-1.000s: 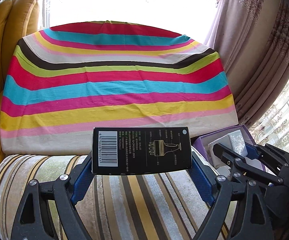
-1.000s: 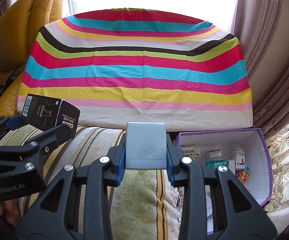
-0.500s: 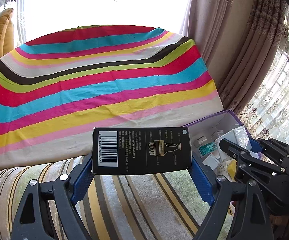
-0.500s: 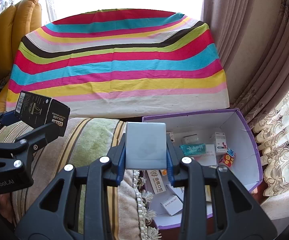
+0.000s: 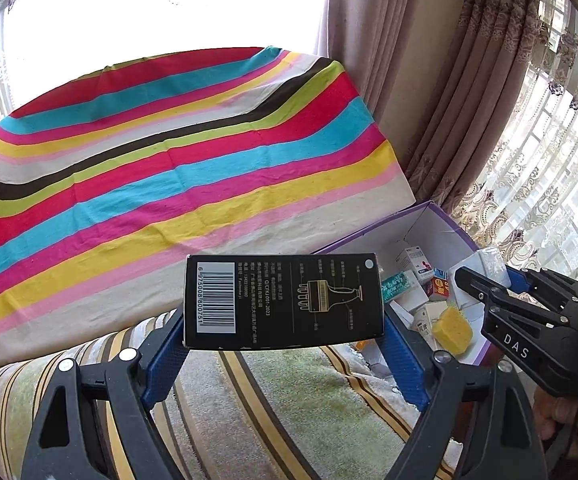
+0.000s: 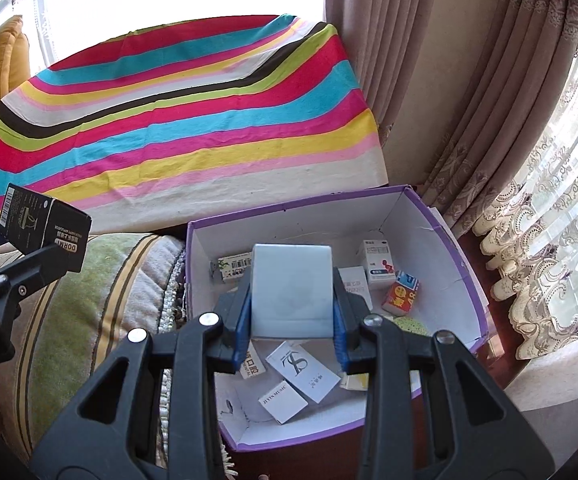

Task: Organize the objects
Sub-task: 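Carry the black box and white box over the purple-rimmed box, then release the black box with left tool while right tool releases the white box inside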

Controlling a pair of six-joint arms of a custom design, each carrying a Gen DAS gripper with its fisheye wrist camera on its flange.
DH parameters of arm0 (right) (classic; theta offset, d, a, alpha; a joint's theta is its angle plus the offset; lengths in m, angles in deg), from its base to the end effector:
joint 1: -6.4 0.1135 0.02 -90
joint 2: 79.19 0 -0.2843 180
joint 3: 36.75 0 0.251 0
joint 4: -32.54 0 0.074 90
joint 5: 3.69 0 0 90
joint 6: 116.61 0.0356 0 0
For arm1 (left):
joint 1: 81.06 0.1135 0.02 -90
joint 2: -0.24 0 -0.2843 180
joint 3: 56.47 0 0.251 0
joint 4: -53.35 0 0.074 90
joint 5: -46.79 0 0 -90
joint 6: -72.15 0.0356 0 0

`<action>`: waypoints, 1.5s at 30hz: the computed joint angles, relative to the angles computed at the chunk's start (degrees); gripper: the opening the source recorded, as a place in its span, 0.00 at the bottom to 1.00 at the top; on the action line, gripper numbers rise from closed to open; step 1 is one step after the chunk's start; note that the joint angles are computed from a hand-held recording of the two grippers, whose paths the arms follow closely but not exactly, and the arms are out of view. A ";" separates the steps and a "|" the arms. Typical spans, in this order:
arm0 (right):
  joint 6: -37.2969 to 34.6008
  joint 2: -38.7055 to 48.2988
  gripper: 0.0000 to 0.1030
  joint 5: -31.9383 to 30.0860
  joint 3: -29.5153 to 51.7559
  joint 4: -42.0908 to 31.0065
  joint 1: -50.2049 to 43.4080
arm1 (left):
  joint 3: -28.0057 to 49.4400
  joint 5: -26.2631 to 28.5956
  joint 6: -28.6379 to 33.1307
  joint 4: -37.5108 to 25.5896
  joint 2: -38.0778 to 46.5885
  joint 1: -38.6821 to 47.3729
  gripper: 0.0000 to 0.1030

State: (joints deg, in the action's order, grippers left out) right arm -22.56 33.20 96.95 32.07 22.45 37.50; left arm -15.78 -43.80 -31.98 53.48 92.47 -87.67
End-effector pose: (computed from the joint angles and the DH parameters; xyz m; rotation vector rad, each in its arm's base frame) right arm 0.3243 0.1879 0.1156 -0.5070 2.4322 0.0257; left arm 0.2539 -0.0291 0.1154 -0.1667 2.4679 -0.1433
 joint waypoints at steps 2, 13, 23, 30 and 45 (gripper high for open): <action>-0.07 -0.08 0.36 0.05 -0.42 0.44 -1.21 | 0.87 -0.18 0.03 -0.17 0.79 -1.02 0.86; -0.39 1.89 0.36 -0.23 -0.02 1.79 -6.51 | 7.67 -0.39 -0.31 -1.66 7.27 -6.40 0.86; -0.66 4.26 0.36 0.57 1.07 2.02 -8.64 | 14.19 2.84 -1.26 -4.00 13.75 -8.91 0.86; 0.23 4.67 0.38 -0.99 1.10 2.13 -10.26 | 18.41 5.89 -2.71 -6.82 17.64 -8.92 0.88; 1.98 1.84 0.67 -0.86 -0.75 1.99 -8.93 | 8.80 12.58 -8.36 -5.78 10.89 -4.35 0.90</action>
State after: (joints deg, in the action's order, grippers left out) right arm -20.57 35.04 96.09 31.32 24.43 28.56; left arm -6.98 -31.22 -40.34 47.70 103.35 -92.02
